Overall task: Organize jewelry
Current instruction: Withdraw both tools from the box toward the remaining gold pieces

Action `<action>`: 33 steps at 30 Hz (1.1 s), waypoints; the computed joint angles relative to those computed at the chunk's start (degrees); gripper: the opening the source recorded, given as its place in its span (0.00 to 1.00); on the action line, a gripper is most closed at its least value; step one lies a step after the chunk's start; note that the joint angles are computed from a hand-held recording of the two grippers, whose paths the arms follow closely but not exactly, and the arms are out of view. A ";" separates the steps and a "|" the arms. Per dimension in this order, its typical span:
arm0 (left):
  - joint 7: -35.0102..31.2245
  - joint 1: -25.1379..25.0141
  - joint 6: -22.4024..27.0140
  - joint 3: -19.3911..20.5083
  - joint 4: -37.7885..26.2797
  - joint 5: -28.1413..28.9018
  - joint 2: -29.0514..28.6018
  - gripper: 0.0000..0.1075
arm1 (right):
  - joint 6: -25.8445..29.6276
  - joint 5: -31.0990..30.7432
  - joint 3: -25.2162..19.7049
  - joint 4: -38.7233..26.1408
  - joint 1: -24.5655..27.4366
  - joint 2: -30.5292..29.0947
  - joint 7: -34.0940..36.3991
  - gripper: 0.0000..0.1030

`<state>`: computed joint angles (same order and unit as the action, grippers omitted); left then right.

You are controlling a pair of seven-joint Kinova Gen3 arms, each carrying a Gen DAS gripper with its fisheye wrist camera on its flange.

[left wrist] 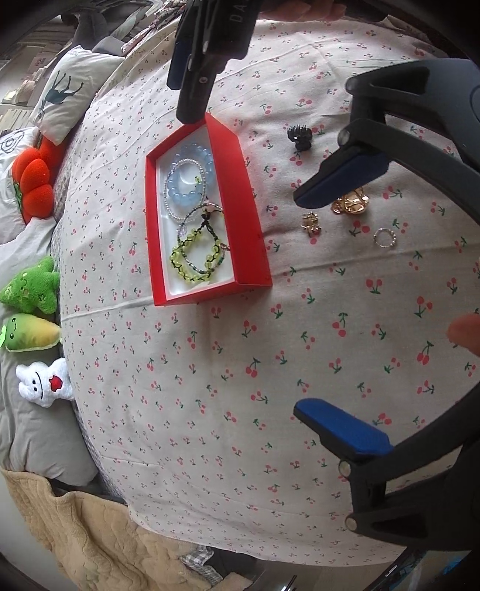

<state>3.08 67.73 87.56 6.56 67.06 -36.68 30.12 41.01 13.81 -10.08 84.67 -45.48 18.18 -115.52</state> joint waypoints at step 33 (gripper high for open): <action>3.90 2.46 -8.06 2.74 8.64 2.14 -2.24 0.95 | -2.31 4.33 -4.48 17.70 -0.94 -8.00 1.19 0.82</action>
<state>6.99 70.19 79.49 9.29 75.70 -34.55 27.88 38.70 18.14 -14.56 102.37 -46.42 10.18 -114.34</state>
